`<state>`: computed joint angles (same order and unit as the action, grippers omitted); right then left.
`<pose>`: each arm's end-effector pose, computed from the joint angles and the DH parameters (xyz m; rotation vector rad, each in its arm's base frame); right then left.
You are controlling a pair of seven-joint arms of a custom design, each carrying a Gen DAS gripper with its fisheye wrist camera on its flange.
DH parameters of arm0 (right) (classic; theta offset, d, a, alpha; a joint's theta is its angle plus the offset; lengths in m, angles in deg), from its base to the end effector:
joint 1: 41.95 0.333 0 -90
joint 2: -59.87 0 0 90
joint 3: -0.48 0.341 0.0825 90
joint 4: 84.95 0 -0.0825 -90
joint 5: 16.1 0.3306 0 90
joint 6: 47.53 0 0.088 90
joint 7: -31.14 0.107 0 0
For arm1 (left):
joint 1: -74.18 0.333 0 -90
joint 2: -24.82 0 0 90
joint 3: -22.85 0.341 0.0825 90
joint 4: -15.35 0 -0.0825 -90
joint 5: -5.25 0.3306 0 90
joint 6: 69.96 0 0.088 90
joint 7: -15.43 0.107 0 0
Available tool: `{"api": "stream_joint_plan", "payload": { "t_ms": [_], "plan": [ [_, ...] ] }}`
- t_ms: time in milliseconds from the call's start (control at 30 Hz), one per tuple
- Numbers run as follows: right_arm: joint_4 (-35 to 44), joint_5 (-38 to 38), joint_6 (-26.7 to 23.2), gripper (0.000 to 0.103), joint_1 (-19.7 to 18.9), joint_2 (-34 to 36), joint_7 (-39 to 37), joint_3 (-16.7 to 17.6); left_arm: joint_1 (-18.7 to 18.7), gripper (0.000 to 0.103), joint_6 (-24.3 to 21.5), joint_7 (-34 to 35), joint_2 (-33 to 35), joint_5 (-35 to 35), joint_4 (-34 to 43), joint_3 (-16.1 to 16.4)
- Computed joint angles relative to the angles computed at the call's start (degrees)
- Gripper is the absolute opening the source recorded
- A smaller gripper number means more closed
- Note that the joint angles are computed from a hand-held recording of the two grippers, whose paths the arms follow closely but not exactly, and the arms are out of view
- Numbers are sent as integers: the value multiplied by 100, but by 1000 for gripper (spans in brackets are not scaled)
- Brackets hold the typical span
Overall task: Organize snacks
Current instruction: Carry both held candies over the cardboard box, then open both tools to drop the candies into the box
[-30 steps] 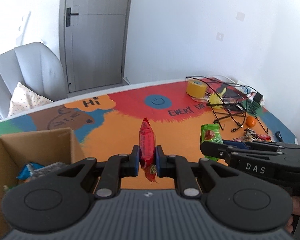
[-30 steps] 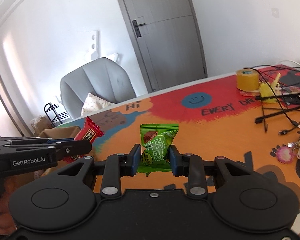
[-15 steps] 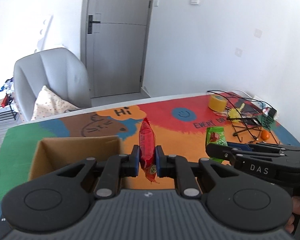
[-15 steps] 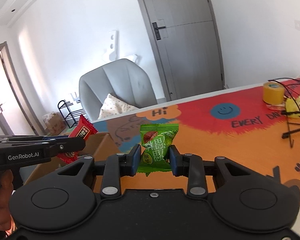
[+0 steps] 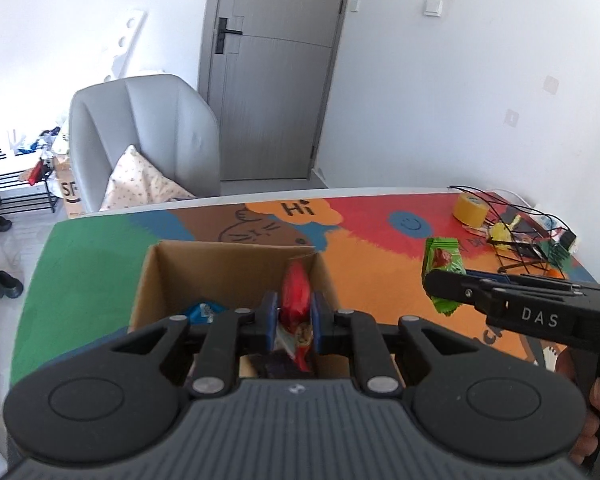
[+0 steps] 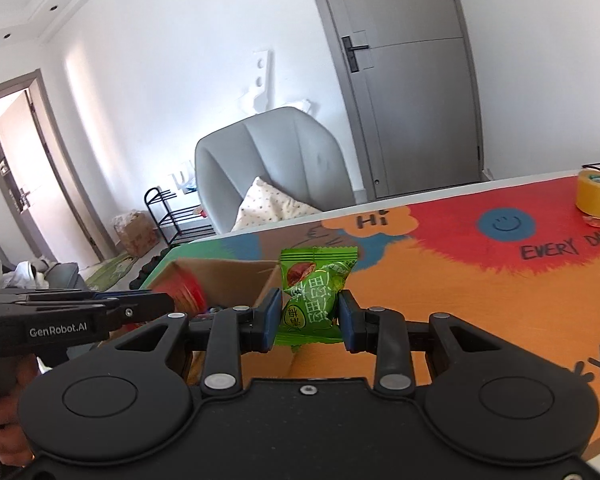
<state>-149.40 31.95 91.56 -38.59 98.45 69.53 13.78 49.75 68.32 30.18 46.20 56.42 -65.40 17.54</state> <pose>0.7341 0.1543 0.5287 -1.8744 0.9748 -0.1550 0.5955 -0.3200 0.5999 -1.8938 1.3695 -0.8608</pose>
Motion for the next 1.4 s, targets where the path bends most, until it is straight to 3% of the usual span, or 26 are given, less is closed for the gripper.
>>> {"api": "stream_joint_plan", "payload": {
  "t_ms": [300, 467, 800, 867, 933, 967, 1167, 1400],
  "plan": [
    [78, -142, -51, 32, 238, 2, 3, 23, 200, 24, 130, -467, -485, 238, -724, -21],
    [432, -379, -102, 32, 419, 195, 225, -10, 353, 36, 174, -771, -692, 424, -1058, -72],
    [1110, -852, -244, 33, 738, 575, 600, 20, 669, 45, 426, -1197, -934, 618, -1524, -143],
    [1228, -869, -313, 35, 752, 636, 584, 78, 717, 47, 470, -1267, -987, 645, -1613, -156],
    [1236, -857, -311, 58, 756, 639, 537, 112, 746, 51, 459, -1324, -1031, 666, -1671, -176],
    [1116, -812, -175, 62, 757, 580, 486, 123, 757, 54, 459, -1361, -1057, 692, -1707, -184],
    [607, -629, 51, 63, 647, 285, 391, 123, 760, 77, 370, -1417, -1125, 906, -1748, -253],
    [-35, -403, 322, 69, 502, -95, 269, 76, 752, 83, 348, -1301, -1130, 818, -1719, -330]
  ]
}}
